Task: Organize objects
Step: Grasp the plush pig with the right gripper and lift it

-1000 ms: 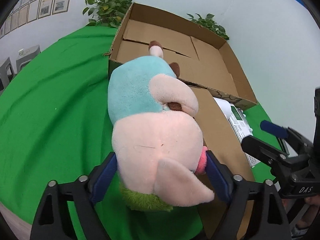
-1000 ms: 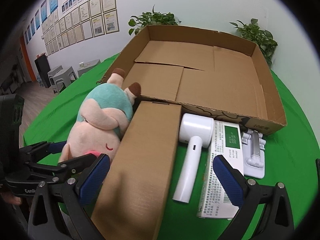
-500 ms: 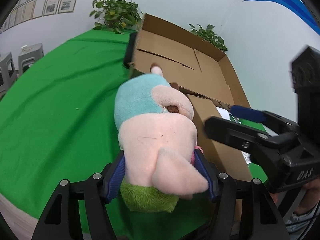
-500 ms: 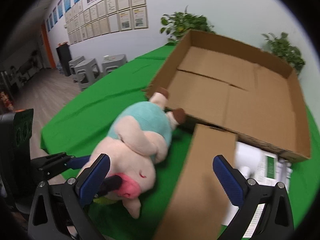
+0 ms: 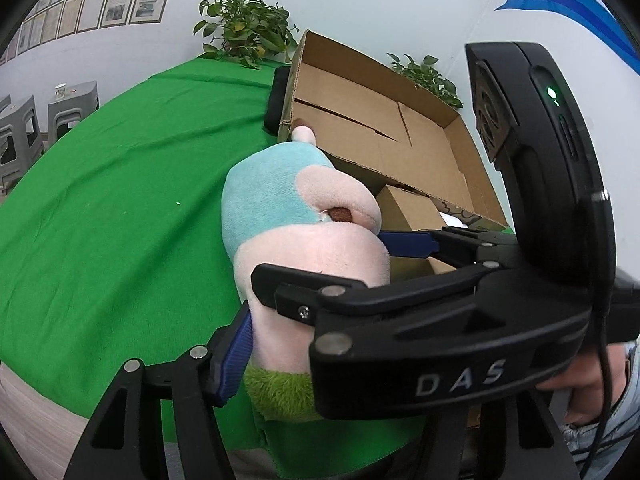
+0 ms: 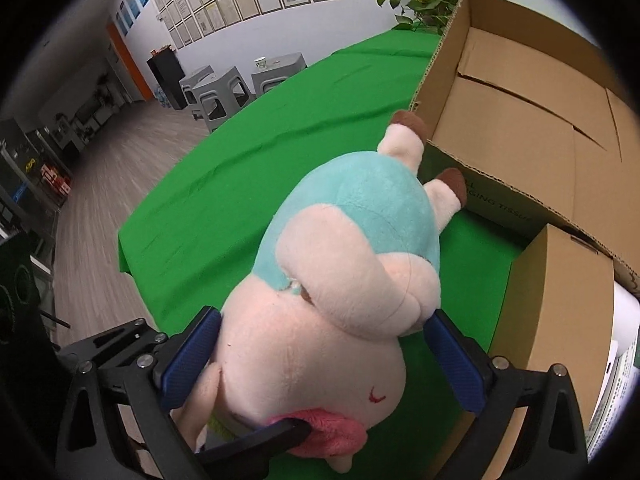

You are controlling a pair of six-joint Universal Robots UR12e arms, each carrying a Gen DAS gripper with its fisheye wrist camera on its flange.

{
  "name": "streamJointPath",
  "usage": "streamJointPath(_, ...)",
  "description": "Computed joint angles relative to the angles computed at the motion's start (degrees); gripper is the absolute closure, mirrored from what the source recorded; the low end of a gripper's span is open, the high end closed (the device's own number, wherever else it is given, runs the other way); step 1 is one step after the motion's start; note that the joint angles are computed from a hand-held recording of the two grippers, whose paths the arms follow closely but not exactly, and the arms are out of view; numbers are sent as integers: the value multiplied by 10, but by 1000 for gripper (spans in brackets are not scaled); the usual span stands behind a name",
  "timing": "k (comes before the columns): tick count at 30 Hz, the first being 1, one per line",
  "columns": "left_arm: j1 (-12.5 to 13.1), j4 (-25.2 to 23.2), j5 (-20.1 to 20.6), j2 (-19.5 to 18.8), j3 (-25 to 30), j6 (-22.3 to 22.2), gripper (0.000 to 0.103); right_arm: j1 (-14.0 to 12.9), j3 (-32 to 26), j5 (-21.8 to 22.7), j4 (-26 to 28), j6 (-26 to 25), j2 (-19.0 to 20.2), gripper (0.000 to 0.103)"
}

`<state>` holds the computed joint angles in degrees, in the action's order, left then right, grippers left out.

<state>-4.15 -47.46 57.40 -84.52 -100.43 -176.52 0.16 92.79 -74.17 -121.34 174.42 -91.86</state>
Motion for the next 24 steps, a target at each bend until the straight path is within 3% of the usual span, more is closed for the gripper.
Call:
streamJointPath(4,-4,5,7,-1,2,-6,46,-6,9,17,-14,-13,-5,16)
streamJointPath(5,-9,8,16,-3,4,-5,48,-11,11,38,-12,-15,-7,32)
streamJointPath(12,-21,13,36,8,7,12,49,-22,24,63,-46,-5,-18,34)
streamJointPath(24,-63,87,70,2,75,59,49,-55,12,87,-189,28,-37,36)
